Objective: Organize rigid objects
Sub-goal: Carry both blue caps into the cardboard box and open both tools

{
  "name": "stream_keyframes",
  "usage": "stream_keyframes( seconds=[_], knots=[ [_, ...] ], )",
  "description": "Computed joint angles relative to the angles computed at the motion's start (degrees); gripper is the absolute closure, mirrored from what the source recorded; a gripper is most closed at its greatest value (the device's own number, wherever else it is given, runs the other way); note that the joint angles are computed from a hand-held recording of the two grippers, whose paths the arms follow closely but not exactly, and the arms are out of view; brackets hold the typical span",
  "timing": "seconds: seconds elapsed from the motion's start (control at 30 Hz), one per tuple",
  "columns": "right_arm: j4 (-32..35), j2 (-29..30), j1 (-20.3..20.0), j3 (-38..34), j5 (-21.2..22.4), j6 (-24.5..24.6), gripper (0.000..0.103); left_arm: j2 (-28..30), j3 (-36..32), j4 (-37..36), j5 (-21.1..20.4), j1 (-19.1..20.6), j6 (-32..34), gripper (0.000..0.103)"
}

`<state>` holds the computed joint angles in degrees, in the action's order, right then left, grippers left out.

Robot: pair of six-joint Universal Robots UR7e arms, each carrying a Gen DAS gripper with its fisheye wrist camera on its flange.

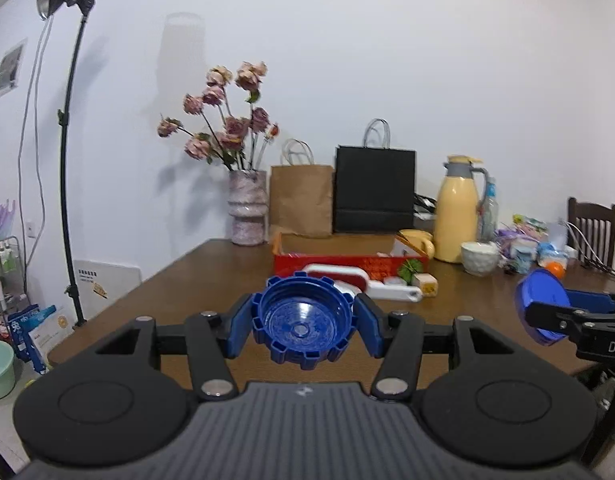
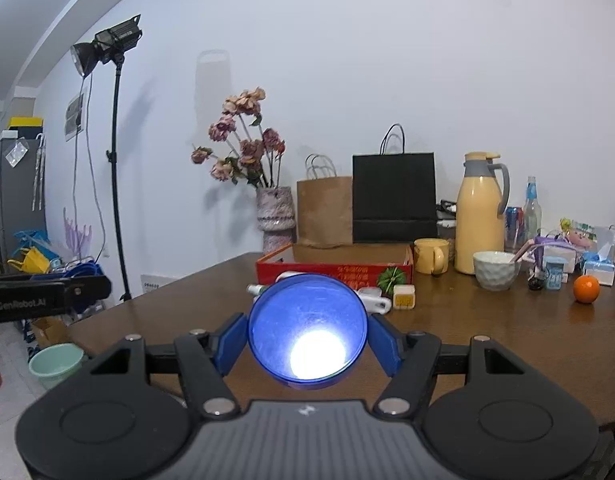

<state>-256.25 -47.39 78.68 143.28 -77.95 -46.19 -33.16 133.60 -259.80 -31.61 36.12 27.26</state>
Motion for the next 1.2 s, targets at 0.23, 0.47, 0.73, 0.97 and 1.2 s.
stream_keyframes(
  seconds=[0.23,0.47,0.73,0.97,1.2],
  knots=[
    [8.6,-1.8,2.7,-8.9,-3.8,1.8,0.037,-0.9,-7.6,2.0,-5.0,5.2,5.6,0.048],
    [20.4,-2.4,5.1,-20.6,-6.1,0.4,0.037,-2.0,-17.4,11.5,-14.3,12.2,5.9,0.048],
    [34.7,-1.7,7.0,-34.7,-5.9,0.1,0.037,-2.7,-32.2,30.9,-24.0,18.9,5.9,0.048],
    [58.0,2.3,10.7,-55.5,-11.6,-3.9,0.037,-2.6,-49.8,60.7,-31.8,23.9,-4.7,0.048],
    [98.5,17.3,11.0,-92.7,-19.7,9.1,0.038,13.9,-84.8,91.8,-24.4,27.5,-8.6,0.048]
  ],
)
